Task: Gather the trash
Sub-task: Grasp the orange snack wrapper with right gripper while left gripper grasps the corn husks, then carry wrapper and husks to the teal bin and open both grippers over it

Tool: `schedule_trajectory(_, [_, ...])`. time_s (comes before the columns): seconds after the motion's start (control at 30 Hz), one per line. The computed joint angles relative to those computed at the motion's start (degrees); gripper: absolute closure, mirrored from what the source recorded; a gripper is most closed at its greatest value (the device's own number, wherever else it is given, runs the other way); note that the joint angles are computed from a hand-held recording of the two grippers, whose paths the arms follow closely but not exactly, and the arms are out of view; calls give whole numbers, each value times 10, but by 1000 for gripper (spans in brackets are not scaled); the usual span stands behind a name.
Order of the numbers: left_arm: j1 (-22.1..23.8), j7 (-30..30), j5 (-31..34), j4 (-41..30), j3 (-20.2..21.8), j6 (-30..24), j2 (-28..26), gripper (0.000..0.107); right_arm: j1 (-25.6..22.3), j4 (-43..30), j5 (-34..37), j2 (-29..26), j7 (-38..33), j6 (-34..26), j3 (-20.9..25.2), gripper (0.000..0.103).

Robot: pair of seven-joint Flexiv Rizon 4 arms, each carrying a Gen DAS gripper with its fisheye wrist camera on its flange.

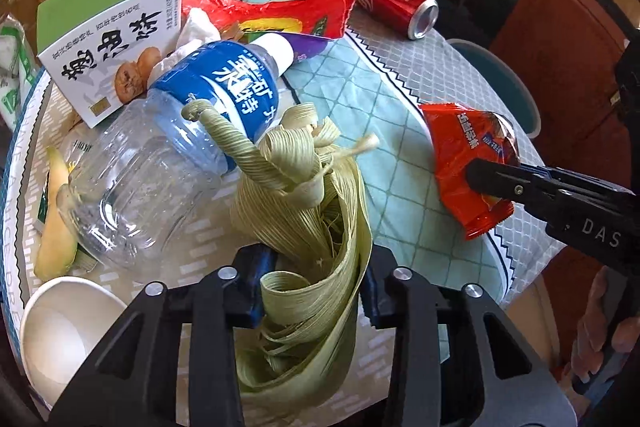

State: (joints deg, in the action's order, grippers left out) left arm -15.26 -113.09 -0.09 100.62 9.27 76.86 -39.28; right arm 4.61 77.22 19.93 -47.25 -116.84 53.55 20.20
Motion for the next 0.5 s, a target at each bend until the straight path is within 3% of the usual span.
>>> schedule_trajectory(0.2, [31,71,-4,11,-49,51,14,78,-4,-10,5,-3,4,-5,-1,86])
schedule_trajectory(0.3, [69,123,-33,23,-102,77,20,78,-6,-8,6,1,2,5,-3,86])
schedule_trajectory(0.5, [74,178,-81,-10,-123,64,17,78,-23,-23,15,5,0,14,-2,86])
